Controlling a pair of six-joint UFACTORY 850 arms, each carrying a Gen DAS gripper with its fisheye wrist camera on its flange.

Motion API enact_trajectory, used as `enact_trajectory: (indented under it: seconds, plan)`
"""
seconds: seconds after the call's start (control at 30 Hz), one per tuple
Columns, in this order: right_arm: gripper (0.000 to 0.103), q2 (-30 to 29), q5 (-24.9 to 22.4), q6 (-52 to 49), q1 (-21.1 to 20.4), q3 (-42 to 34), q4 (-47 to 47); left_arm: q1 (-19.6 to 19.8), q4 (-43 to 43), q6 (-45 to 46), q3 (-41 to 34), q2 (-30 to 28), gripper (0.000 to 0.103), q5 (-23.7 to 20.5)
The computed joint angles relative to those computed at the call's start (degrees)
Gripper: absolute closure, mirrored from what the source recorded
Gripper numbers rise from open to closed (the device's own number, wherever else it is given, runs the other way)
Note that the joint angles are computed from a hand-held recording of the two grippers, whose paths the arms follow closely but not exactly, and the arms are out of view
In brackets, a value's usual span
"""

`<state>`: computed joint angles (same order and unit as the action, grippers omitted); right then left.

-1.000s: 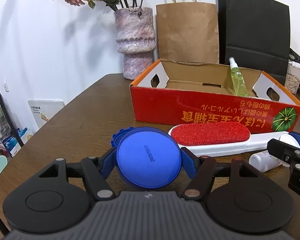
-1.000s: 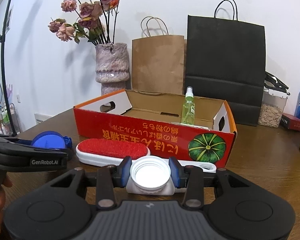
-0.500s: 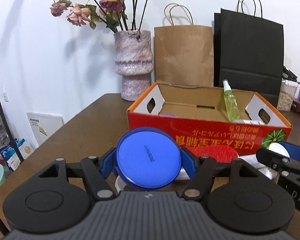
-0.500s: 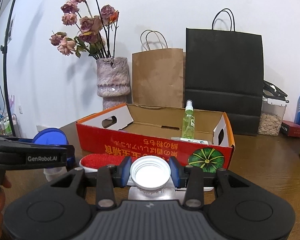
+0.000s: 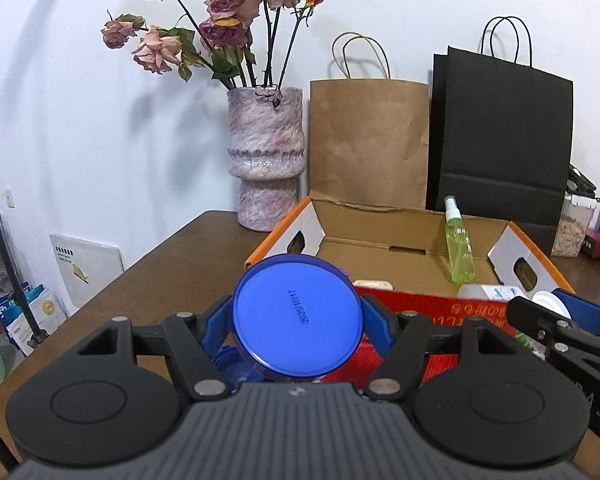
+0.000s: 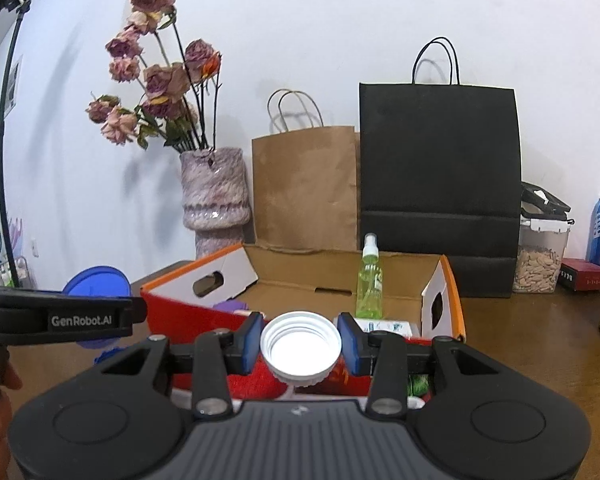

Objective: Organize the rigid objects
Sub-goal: 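Carry the white cap and blue lid over the red box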

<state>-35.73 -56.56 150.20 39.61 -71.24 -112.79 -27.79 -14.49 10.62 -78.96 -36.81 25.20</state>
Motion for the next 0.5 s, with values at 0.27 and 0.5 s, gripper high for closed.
enact_trajectory:
  seconds: [0.27, 0.5]
  plan:
    - [0.063, -0.4, -0.2, 1.6, -1.7, -1.0, -1.8, -0.2, -1.3, 0.4, -3.3, -1.7, 0.033, -0.8]
    - [0.063, -0.9, 0.0, 2.5, -3.3, -1.9, -3.0, -0.5, -1.8, -0.1, -7.2, -3.8, 0.034, -2.2]
